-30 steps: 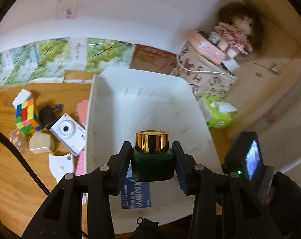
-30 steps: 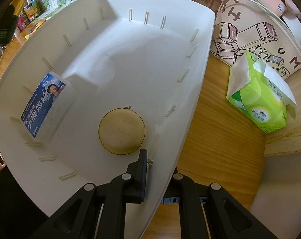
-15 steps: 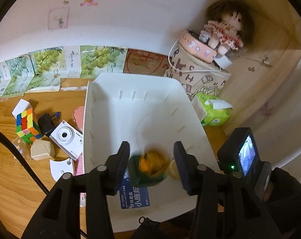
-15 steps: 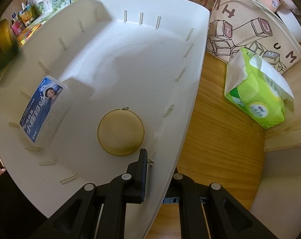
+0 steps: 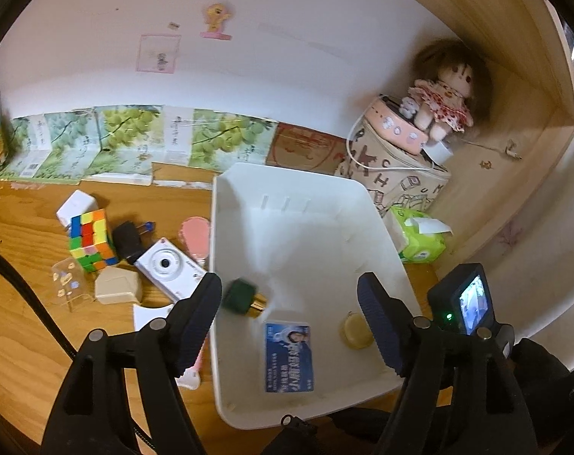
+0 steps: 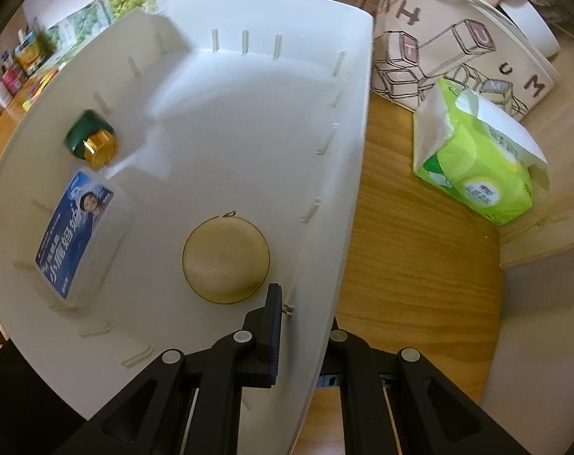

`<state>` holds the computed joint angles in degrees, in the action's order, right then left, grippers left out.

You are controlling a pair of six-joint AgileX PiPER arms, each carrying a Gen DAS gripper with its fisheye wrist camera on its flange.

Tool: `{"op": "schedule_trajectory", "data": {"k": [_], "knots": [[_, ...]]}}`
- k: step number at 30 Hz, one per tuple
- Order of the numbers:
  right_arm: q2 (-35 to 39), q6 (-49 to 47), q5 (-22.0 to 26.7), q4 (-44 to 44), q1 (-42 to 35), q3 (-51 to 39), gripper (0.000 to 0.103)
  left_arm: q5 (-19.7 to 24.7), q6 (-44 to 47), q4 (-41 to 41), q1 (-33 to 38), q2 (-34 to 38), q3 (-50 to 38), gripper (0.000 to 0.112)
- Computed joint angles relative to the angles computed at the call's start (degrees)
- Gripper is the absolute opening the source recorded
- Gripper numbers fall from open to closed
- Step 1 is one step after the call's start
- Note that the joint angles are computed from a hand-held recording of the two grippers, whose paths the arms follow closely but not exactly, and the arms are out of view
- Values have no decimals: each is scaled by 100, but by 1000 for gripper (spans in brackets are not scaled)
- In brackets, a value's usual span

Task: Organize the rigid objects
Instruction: 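Move the open left gripper back to the clear plastic box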

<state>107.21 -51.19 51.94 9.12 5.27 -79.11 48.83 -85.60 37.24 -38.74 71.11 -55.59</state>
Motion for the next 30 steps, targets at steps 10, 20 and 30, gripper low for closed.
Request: {"op": "schedule_trajectory", "data": {"k": [10, 20, 30], "knots": [[155, 838, 357, 19, -15, -389, 9, 146, 187, -346, 347, -728, 511, 77], [514, 2076, 1015, -186, 39, -1005, 9, 71, 1157, -1231, 1544, -1450, 1128, 77], [1090, 3439, 1679, -411, 111, -1832, 9, -345, 3761, -3161, 3572, -1744, 1778, 77]]}}
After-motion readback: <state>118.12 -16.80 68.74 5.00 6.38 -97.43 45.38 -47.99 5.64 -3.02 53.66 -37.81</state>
